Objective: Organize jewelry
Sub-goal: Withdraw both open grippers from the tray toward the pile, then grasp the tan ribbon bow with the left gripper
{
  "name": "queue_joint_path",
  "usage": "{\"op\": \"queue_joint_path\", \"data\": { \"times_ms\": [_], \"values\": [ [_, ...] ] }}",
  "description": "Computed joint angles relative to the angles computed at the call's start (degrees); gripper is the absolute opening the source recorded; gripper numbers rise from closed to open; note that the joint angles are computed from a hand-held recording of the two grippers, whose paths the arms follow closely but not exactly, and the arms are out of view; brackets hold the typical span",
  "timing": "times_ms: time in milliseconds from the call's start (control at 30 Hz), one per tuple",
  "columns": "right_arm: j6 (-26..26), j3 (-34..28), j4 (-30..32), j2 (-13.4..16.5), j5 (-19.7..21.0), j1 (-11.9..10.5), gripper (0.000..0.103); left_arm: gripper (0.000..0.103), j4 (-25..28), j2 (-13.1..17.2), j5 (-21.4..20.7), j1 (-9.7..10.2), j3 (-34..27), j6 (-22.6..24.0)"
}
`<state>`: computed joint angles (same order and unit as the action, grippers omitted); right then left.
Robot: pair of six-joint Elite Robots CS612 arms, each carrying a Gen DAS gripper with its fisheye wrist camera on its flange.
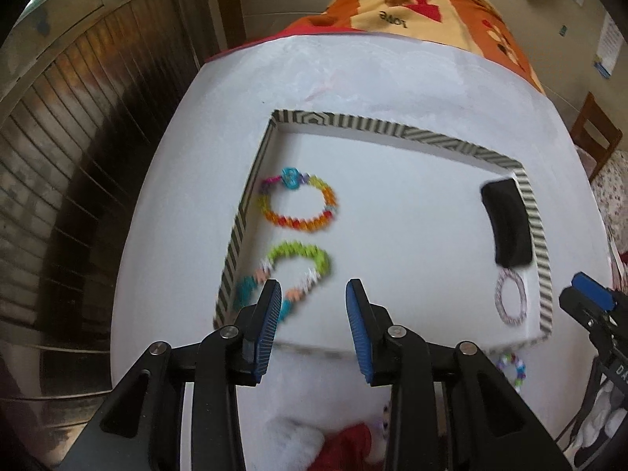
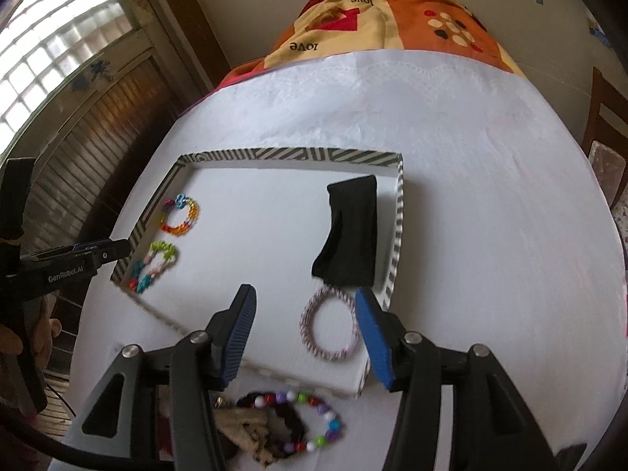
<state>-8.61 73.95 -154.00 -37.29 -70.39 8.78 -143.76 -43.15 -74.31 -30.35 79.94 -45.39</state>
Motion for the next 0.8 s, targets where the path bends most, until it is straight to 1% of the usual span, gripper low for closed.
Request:
{"op": "queue_joint_path", "data": {
  "times_ms": [167, 400, 667, 767, 800],
  "values": [
    [0.30, 3.59, -1.66, -1.82, -0.28, -0.12, 0.056, 0.015, -2.34, -1.67, -1.19, -0.83, 3.02, -0.15],
    [-1.16, 8.80, -2.49, -4.23, -0.77, -0.30, 0.057, 0.015, -4.94, -3.35, -3.38, -1.75, 6.74, -0.24],
    [-3.45, 12.98, -1.08, -5.76, 0.50, -0.42, 0.057, 0.015, -6.03, -3.71, -8.29, -2.30, 8.76, 0.60],
    [-3.23, 13.80, -0.80, -6.04, 0.43, -0.52, 0.057, 0.015, -7.62, -3.68, -11.27, -2.51, 9.20, 1.13],
    [-2.96, 14.10, -0.65, -6.09, 0.33, -0.63, 0.057, 0.016, -7.93, -3.58, -12.25, -2.61, 9.21, 1.48]
  ]
}}
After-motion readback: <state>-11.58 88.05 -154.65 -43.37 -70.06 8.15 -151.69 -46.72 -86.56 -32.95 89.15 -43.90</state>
